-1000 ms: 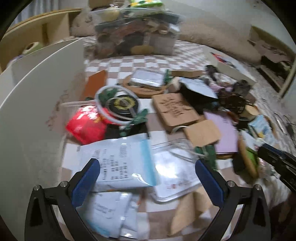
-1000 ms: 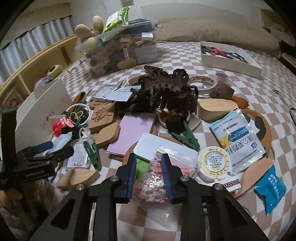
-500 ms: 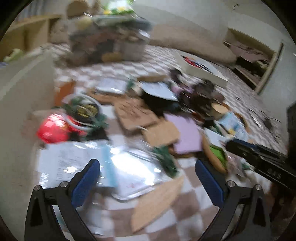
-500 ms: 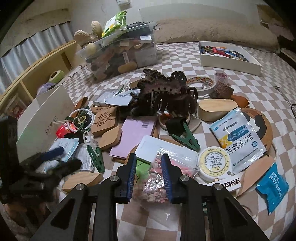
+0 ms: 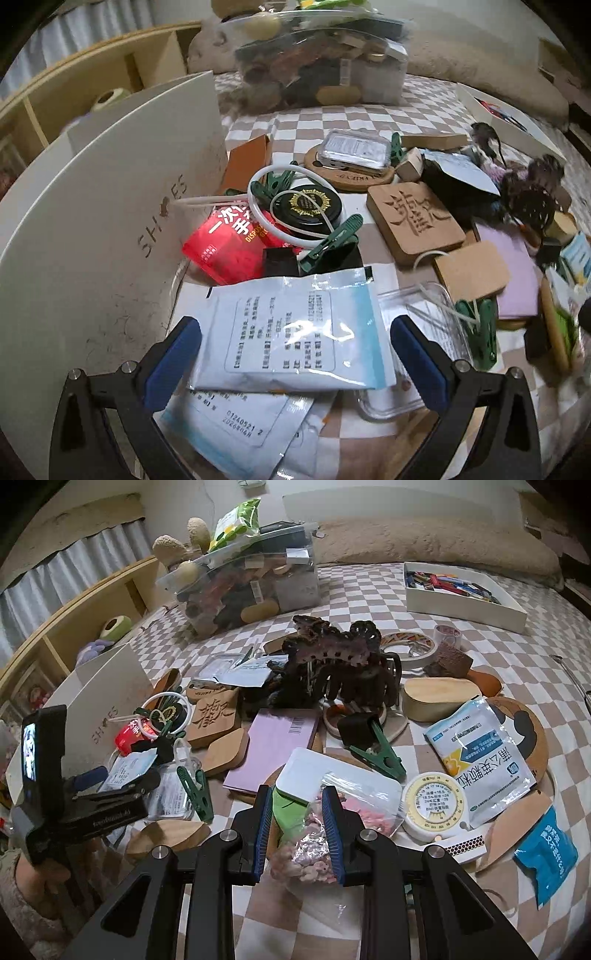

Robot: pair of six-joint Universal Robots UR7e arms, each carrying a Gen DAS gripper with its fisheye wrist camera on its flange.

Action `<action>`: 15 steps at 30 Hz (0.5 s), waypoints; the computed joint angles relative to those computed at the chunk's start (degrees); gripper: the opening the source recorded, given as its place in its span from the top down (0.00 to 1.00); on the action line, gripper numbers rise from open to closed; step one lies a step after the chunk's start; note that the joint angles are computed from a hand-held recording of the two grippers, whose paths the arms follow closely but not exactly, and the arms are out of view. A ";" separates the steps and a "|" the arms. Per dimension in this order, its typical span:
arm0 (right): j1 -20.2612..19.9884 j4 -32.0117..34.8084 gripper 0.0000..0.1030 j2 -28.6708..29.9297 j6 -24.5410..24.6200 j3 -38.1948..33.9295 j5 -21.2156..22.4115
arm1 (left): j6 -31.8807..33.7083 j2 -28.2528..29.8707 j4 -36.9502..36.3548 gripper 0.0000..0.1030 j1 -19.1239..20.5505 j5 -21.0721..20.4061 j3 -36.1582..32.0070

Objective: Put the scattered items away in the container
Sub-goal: 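Close right gripper on the pink candy bag while left gripper lowers onto the white medicine sachet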

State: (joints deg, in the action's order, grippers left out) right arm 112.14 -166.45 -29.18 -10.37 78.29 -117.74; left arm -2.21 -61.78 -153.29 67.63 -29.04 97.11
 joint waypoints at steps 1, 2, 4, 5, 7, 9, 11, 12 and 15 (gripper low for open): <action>0.01 0.07 0.72 0.01 -0.01 -0.03 0.03 | -0.08 -0.03 -0.09 0.00 0.35 -1.03 -0.24; 0.03 0.09 0.72 0.02 -0.03 -0.03 0.06 | -1.01 -0.39 0.91 0.00 1.02 -3.64 -0.76; 0.05 0.11 0.72 0.00 -0.08 0.00 0.20 | -3.59 -1.46 4.45 0.00 2.23 -9.84 -1.87; 0.05 0.13 0.72 -0.03 -0.10 0.02 0.32 | -3.71 -1.58 4.90 0.00 2.23 -11.10 -1.96; 0.05 0.03 0.72 -0.09 -0.21 0.10 0.51 | -2.53 -2.13 4.39 0.00 2.33 -14.68 -1.51; 0.07 0.01 0.72 -0.12 -0.24 0.13 0.64 | -1.92 -2.54 3.76 0.00 2.34 -18.15 -0.96; 0.07 0.17 0.72 -0.12 -0.23 0.09 0.69 | -0.66 -2.62 2.91 0.00 2.40 -22.45 -0.79; 0.07 0.17 0.72 -0.12 -0.23 0.09 0.69 | 0.15 -2.60 2.74 0.00 2.48 -24.76 -0.86; 0.06 0.17 0.72 -0.18 -0.16 0.17 0.90 | 1.97 -2.58 2.90 0.00 2.53 -29.57 -0.96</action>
